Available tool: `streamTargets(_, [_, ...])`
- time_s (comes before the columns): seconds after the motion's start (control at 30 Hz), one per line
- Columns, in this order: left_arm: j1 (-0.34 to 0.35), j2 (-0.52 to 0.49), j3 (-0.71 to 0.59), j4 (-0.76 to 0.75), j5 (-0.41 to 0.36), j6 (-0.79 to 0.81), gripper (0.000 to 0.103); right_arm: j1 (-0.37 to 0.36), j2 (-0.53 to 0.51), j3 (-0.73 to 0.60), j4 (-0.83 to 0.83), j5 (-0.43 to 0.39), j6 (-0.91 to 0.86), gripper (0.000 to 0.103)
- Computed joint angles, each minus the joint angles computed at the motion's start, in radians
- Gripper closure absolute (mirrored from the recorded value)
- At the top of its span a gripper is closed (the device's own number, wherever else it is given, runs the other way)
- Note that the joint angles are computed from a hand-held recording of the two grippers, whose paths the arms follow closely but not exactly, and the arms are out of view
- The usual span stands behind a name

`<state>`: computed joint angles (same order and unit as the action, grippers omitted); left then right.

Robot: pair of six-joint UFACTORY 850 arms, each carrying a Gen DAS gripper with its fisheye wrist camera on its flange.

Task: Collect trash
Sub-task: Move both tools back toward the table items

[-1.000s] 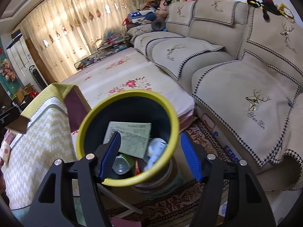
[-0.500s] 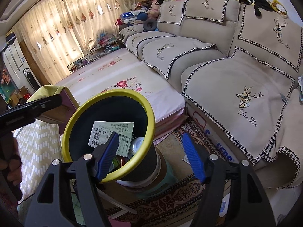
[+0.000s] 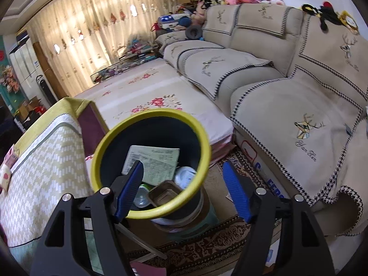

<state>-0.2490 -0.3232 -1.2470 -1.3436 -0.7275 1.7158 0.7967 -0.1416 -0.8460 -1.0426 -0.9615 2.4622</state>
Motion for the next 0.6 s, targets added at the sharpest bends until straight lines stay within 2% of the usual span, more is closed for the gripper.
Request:
streamTargets(0.13, [0.155, 0.032, 0.025, -0.052, -0.033, 0.040, 0.005, -0.010, -0.048, -0.063, -0.013, 0.028, -0.059, 0.035])
streamTargets(0.37, [0.394, 0.068, 0.092, -0.260, -0.008, 0.202, 0.005, -0.029, -0.166, -0.236, -0.032, 0.089, -0.219, 0.034])
streamTargets(0.47, [0.485, 0.046, 0.085, -0.288, -0.012, 0.192, 0.005, -0.038, -0.226, -0.334, -0.037, 0.127, -0.321, 0.034])
streamTargets(0.6, [0.570, 0.017, 0.067, -0.302, 0.029, 0.205, 0.005, -0.052, -0.326, -0.498, -0.027, 0.210, -0.494, 0.033])
